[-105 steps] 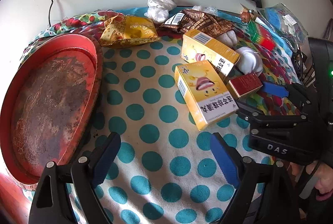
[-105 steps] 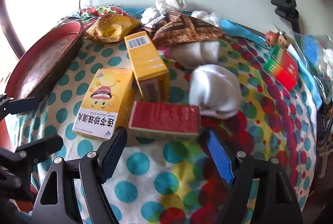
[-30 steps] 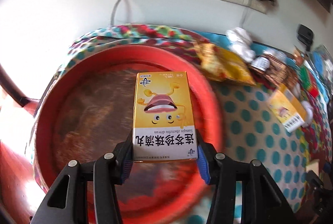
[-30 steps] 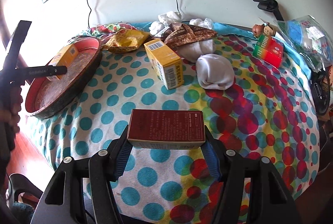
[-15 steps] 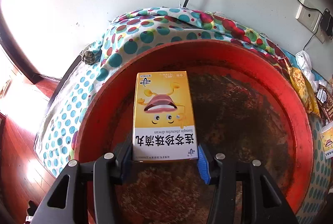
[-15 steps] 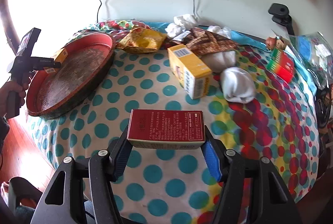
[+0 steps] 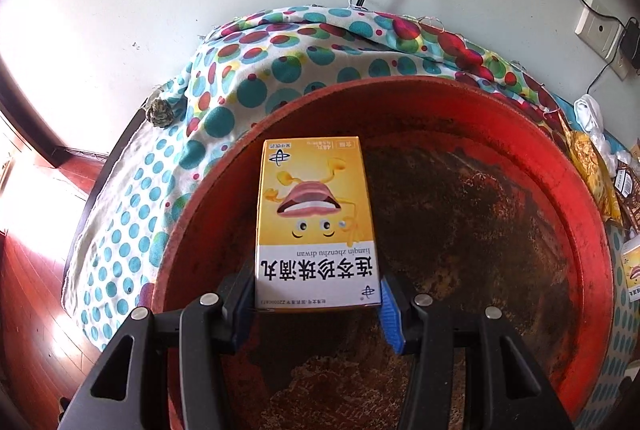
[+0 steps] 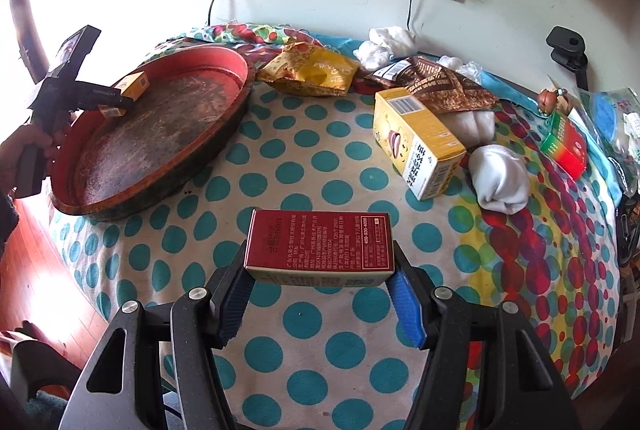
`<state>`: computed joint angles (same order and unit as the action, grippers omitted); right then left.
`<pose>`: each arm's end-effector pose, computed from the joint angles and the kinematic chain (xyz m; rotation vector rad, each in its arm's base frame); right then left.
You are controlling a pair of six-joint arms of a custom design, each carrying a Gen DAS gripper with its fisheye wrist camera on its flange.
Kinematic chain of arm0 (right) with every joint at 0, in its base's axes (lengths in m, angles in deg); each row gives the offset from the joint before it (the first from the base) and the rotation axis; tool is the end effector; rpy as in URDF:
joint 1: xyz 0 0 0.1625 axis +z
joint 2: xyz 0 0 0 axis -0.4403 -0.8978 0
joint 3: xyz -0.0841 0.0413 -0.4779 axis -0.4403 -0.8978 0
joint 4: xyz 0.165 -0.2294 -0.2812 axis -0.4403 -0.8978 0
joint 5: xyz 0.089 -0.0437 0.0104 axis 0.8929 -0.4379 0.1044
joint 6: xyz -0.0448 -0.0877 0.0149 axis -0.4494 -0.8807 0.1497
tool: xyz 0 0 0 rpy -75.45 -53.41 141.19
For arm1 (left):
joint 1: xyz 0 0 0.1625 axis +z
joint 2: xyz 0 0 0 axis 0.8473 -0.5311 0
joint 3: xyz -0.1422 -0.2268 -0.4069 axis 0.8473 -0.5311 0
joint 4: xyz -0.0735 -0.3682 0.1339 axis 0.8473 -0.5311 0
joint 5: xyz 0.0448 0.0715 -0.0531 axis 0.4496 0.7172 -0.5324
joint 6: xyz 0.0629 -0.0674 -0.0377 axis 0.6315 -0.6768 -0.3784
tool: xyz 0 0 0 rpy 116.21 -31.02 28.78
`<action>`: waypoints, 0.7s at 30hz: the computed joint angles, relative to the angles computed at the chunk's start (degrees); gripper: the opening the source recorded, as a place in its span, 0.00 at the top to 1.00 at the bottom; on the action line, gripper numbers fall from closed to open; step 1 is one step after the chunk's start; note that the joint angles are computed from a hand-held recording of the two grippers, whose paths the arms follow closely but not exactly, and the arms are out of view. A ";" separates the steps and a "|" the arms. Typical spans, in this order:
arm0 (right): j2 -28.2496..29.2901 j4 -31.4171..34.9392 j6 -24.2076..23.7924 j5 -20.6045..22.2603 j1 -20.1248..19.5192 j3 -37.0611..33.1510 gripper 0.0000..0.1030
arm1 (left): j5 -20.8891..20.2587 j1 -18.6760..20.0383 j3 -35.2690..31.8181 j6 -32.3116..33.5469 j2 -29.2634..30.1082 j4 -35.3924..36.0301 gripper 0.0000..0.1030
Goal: Organize objects
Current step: 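Place yellow box in red tray, open left tool while right tool holds red box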
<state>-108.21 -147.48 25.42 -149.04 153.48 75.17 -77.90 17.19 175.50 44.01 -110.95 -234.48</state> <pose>0.3147 -0.3444 -0.0179 -0.2549 -2.0708 0.9406 0.0147 -0.7051 0.2640 0.6265 2.3375 -0.4108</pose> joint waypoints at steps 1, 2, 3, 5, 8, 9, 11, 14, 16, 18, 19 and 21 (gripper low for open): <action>0.03 -0.04 -0.04 0.16 -0.02 0.00 0.41 | 0.02 0.03 -0.05 0.07 0.09 0.17 0.49; 0.01 0.37 0.27 0.22 -0.05 -0.02 0.41 | 0.35 -0.02 -0.12 0.08 0.27 0.36 0.49; -0.03 0.71 0.56 0.14 0.00 -0.05 0.41 | 0.89 -0.11 -0.21 0.04 0.43 0.72 0.49; 0.01 0.41 0.44 0.24 0.01 0.03 0.41 | 1.59 -0.30 0.06 0.51 0.59 0.17 0.49; 0.06 0.18 0.58 0.25 -0.02 0.10 0.41 | 1.97 -0.54 0.70 1.77 0.63 -0.94 0.49; 0.11 -0.12 0.32 0.31 -0.04 0.09 0.41 | 2.10 -0.64 0.94 2.20 0.59 -1.39 0.49; 0.16 0.11 0.29 0.17 0.00 -0.09 0.41 | 1.86 -0.85 1.55 3.13 0.33 -2.14 0.49; 0.25 -0.19 -0.43 0.09 -0.10 -0.41 0.41 | 2.16 -1.32 2.40 4.05 -0.02 -3.05 0.47; 0.20 -0.73 -1.38 0.25 -0.23 -0.52 0.41 | 1.15 -1.41 2.72 3.11 -0.75 -2.32 0.47; 0.32 -1.88 -2.32 0.34 -0.38 -0.68 0.41 | -0.21 -1.38 2.66 1.89 -1.44 -0.86 0.45; 0.34 -2.61 -2.97 0.54 -0.48 -0.77 0.41 | -0.44 -1.51 2.77 1.39 -1.81 -0.23 0.45; 0.27 -2.98 -4.35 0.26 -0.53 -1.34 0.41 | -0.94 -1.78 3.61 1.40 -2.53 -0.97 0.45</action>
<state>-107.95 -150.46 21.07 -148.77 152.95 73.83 -78.84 15.41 179.10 45.41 -113.47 -235.44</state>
